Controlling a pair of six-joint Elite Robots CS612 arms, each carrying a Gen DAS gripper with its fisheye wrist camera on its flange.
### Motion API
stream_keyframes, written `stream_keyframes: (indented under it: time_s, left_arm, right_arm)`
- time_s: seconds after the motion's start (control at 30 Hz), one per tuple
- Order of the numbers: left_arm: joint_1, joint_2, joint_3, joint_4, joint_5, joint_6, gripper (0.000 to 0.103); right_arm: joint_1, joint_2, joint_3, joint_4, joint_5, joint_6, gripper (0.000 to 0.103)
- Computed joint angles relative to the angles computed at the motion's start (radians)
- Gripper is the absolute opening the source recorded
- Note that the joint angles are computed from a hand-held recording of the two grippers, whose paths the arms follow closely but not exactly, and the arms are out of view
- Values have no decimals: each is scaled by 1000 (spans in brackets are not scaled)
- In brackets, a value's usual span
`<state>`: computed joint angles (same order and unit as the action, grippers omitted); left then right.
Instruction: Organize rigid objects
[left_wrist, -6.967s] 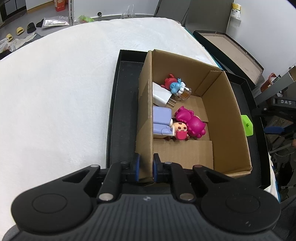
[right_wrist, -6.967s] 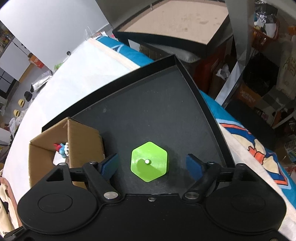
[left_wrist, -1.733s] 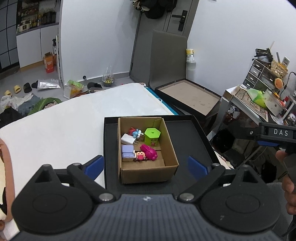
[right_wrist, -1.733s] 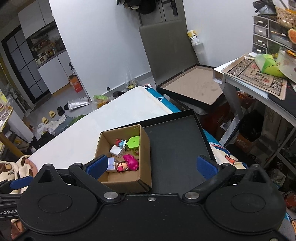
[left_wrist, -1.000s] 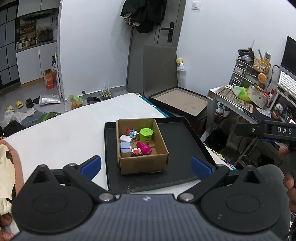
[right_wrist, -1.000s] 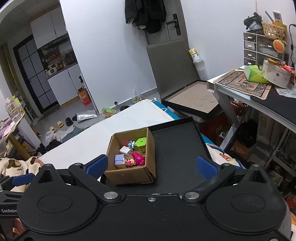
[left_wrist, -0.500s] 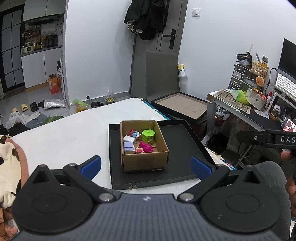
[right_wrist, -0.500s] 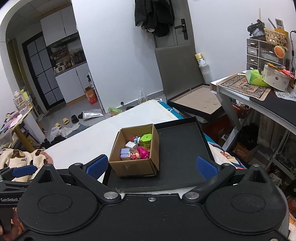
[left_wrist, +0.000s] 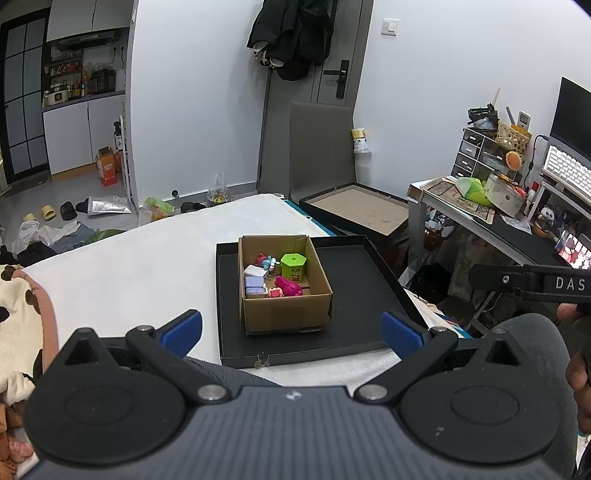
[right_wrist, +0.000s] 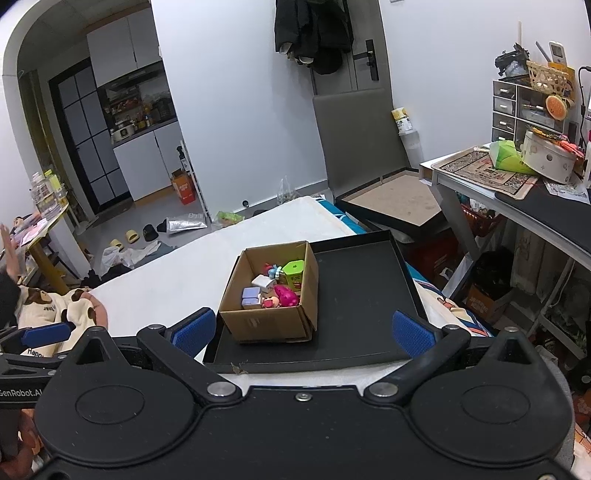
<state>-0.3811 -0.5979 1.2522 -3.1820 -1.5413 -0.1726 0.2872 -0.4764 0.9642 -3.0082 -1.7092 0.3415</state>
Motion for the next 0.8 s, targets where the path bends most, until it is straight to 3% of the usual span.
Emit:
stream_keyframes:
  time_s: [0.8]
  left_arm:
    - [-4,-15,23,-11,-4,7,102]
  right_arm:
    - [5,-14,23,-3,-9,1,103]
